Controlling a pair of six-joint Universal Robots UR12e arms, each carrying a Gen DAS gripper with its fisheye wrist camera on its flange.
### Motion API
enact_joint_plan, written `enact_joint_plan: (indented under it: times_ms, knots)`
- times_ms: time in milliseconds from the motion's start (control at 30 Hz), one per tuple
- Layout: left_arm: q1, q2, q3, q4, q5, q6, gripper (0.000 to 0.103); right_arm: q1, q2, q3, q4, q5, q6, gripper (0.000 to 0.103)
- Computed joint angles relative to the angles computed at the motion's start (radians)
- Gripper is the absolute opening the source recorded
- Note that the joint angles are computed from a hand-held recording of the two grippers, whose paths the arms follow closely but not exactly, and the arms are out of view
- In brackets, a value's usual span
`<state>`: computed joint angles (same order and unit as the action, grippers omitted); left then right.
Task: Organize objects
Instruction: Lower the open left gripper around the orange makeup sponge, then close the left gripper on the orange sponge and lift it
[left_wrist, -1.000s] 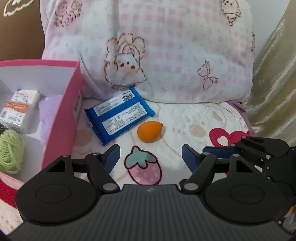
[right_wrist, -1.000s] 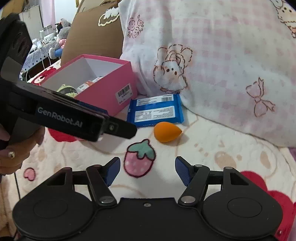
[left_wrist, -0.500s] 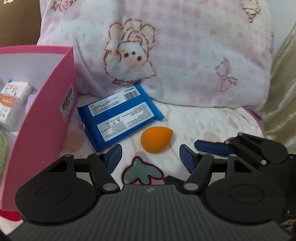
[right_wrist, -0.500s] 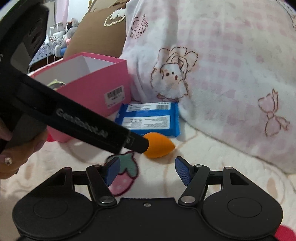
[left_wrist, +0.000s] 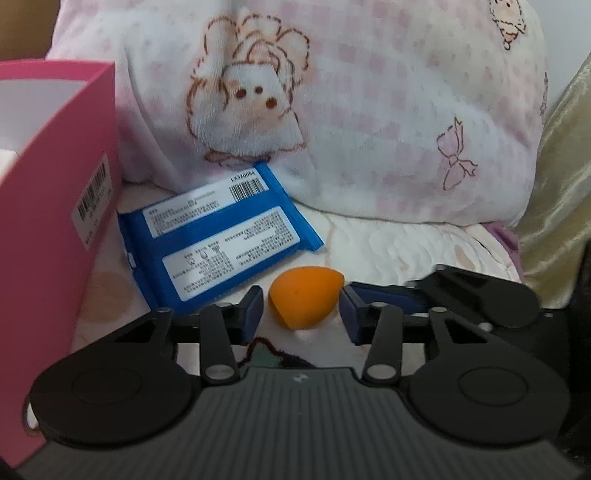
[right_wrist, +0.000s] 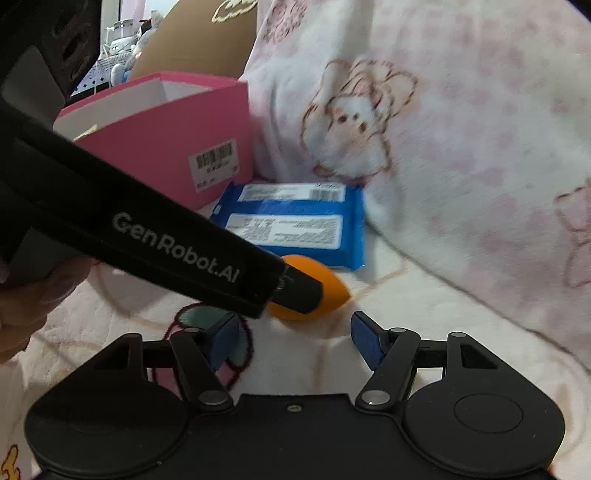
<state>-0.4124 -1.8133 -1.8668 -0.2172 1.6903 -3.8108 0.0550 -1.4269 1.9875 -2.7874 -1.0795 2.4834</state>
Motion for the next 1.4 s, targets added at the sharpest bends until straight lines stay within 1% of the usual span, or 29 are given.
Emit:
enact_joint_plan:
  times_ms: [33, 167, 300, 400, 467, 533, 567, 600, 633, 700, 800, 867, 967, 1067, 1167, 1267, 1400]
  knots:
    - [0.003, -0.001, -0.002, 0.005, -0.010, -0.002, 0.038, 0.003, 0.005, -0.001, -0.006, -0.003, 0.000, 0.071]
    - [0.008, -0.009, -0.006, 0.026, -0.021, -0.010, 0.037, 0.001, 0.017, -0.002, -0.021, 0.010, 0.012, 0.073]
    - [0.006, -0.012, -0.004, 0.027, -0.010, -0.004, 0.036, -0.006, 0.009, 0.004, -0.019, 0.019, -0.005, 0.072]
    - [0.006, -0.012, 0.000, 0.015, -0.014, 0.010, 0.036, -0.010, 0.016, -0.004, -0.016, 0.027, 0.026, 0.072]
    - [0.007, -0.012, 0.002, 0.011, -0.019, 0.021, 0.036, -0.012, 0.024, -0.007, -0.029, 0.032, 0.048, 0.072]
    - [0.008, -0.010, 0.008, -0.011, -0.026, 0.021, 0.035, -0.011, 0.029, -0.005, -0.041, 0.031, 0.063, 0.072]
    - [0.009, -0.006, 0.014, -0.036, -0.032, 0.016, 0.035, -0.009, 0.027, -0.003, -0.044, 0.026, 0.057, 0.070]
    - [0.010, -0.001, 0.021, -0.062, -0.041, 0.008, 0.035, -0.009, 0.023, 0.001, -0.047, 0.030, 0.046, 0.065]
    - [0.008, 0.001, 0.025, -0.074, -0.041, 0.005, 0.034, -0.009, 0.019, 0.002, -0.041, 0.033, 0.036, 0.063]
    - [0.002, 0.003, 0.035, -0.096, -0.035, 0.005, 0.034, -0.010, 0.013, 0.004, -0.039, 0.031, 0.046, 0.063]
    - [-0.001, 0.009, 0.045, -0.143, -0.055, 0.004, 0.034, -0.017, 0.003, 0.000, -0.012, 0.040, 0.074, 0.060]
    - [-0.005, 0.014, 0.045, -0.153, -0.057, 0.006, 0.033, -0.021, -0.009, 0.001, 0.012, 0.040, 0.066, 0.060]
    - [-0.003, 0.028, 0.040, -0.169, -0.086, -0.013, 0.033, -0.022, -0.030, 0.012, 0.031, 0.037, 0.039, 0.060]
    - [-0.002, 0.043, 0.034, -0.180, -0.113, -0.017, 0.033, -0.026, -0.054, 0.008, 0.085, 0.038, 0.039, 0.060]
    - [-0.006, 0.062, 0.033, -0.206, -0.125, -0.008, 0.033, -0.028, -0.075, 0.006, 0.134, 0.043, 0.047, 0.060]
    - [-0.011, 0.082, 0.039, -0.263, -0.127, 0.014, 0.033, -0.028, -0.098, 0.009, 0.177, 0.054, 0.059, 0.061]
    - [-0.022, 0.104, 0.050, -0.325, -0.127, 0.041, 0.033, -0.032, -0.127, 0.019, 0.208, 0.073, 0.112, 0.062]
